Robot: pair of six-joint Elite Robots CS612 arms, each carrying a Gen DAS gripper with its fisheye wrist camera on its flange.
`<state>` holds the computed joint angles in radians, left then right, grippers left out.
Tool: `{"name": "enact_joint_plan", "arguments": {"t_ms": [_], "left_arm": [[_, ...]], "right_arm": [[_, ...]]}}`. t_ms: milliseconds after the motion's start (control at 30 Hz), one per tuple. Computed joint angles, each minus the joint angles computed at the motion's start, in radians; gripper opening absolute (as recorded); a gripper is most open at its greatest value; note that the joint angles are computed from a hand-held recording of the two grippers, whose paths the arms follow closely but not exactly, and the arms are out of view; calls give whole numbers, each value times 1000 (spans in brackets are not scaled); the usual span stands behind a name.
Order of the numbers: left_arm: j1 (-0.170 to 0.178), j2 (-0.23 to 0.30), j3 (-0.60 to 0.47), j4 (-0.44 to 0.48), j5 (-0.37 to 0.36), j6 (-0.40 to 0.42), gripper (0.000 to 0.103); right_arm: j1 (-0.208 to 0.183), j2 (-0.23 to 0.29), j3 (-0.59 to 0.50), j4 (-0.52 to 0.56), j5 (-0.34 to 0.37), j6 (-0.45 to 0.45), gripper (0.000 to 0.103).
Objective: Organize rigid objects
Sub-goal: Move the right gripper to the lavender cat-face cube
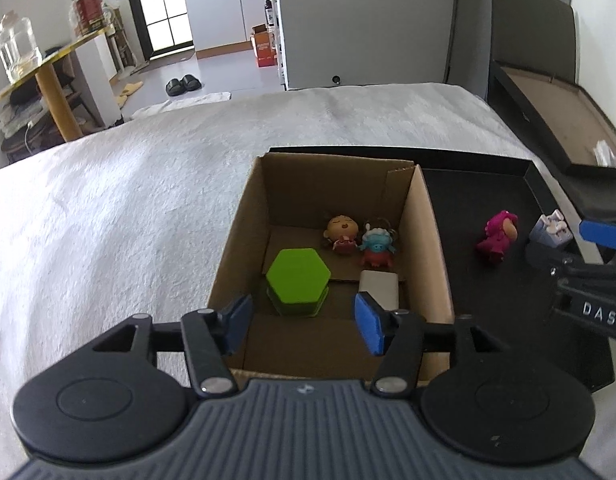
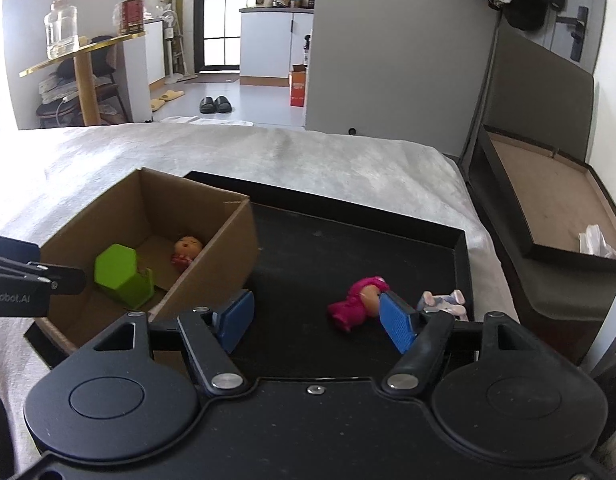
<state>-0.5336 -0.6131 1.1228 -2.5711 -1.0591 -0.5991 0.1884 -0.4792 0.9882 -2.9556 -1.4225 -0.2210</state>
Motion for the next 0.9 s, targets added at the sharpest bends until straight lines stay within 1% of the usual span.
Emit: {"name": "enact_joint_plan", "arguments": {"t_ms": [100, 167, 467, 567, 700, 767, 833, 900], "left_arm": [[-5, 15, -26, 24, 31, 12, 60], [-7, 23, -41, 37, 48, 15, 65], [-19, 62, -115, 119, 117, 58, 70], [-22, 75, -140, 153, 141, 55, 72], [-28, 97, -181, 193, 186, 61, 72], [-34, 110, -204, 207, 222, 69, 72], [-38, 122, -223, 212, 243, 75, 72], [-41, 134, -245, 222, 262, 82, 73]], "right_arm": [[-8, 11, -12, 3, 2, 7, 69], [-14, 20, -21, 2, 4, 11, 69], [-42, 74, -82, 2, 29, 31, 69], [-50, 92, -103, 7, 38, 34, 69], [-61, 102, -110, 4, 51, 47, 69], [-65, 108, -117, 2, 59, 47, 69], [-72, 115, -125, 5, 73, 53, 68], [-76, 121, -128, -17, 70, 51, 68]]}}
